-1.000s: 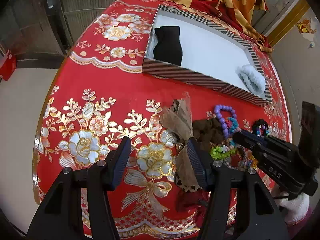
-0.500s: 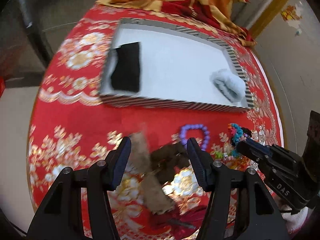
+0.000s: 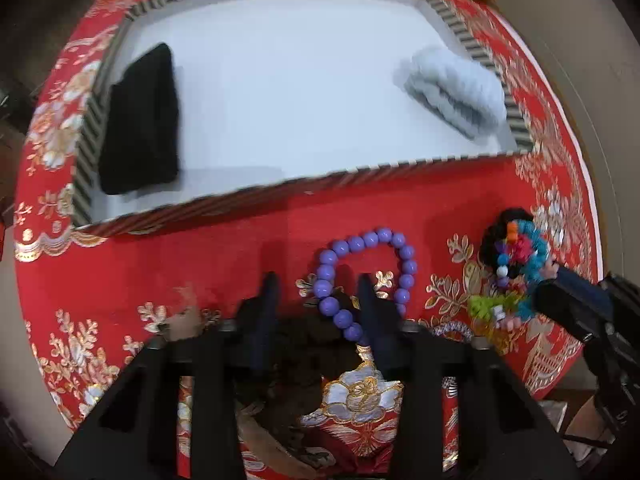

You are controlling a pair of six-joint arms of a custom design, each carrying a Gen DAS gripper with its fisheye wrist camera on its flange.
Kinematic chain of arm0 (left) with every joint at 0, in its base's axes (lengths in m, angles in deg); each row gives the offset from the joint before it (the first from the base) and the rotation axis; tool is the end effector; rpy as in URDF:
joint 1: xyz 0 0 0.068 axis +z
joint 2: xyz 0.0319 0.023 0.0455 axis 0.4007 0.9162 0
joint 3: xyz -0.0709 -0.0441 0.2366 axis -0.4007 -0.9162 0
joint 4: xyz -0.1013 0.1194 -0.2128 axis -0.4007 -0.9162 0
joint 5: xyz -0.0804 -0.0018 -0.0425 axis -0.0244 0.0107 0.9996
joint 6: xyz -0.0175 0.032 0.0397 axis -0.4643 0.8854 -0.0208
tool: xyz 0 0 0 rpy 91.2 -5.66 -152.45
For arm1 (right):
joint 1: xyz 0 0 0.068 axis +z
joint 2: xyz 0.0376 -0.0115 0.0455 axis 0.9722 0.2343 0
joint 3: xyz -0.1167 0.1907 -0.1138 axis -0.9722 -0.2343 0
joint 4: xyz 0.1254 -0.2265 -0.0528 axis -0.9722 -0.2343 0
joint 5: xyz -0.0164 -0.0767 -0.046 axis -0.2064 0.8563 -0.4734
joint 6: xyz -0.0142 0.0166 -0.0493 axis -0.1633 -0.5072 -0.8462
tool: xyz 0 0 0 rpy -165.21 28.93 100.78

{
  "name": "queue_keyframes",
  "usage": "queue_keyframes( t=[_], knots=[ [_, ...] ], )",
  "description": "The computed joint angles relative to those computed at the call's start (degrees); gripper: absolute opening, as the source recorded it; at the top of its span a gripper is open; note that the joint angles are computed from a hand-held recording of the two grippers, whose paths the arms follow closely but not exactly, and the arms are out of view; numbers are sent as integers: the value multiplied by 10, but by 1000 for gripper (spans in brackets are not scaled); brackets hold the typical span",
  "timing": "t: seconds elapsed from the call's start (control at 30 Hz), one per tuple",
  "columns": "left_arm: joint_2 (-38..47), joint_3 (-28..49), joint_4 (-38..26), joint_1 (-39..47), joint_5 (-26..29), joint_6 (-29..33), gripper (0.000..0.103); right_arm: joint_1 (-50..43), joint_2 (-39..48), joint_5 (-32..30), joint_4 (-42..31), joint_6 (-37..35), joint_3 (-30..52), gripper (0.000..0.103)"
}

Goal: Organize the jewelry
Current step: 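Grasp the purple bead bracelet with the left gripper while the right holds its bracelet, then carry both bracelets into the white tray and open both grippers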

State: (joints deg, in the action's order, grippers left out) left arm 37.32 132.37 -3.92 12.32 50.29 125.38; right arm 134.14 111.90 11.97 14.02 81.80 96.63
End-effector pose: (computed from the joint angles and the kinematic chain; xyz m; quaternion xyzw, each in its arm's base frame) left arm 0.3470 -0.0766 0.1001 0.4482 0.8879 -0.0913 0.0490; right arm 0.1577 0.2180 0.1428 0.2724 0.9049 0.1374 0.2968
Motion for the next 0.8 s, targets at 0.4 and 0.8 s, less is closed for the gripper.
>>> queue_keyframes(
  t=[0.4, 0.8],
  knots=[
    [-36, 31, -51, 25, 80, 9, 8, -14, -17, 1, -9, -21, 1, 11],
    [-81, 108, -135, 60, 132, 10, 8, -57, -16, -5, -26, -107, 49, 11]
  ],
)
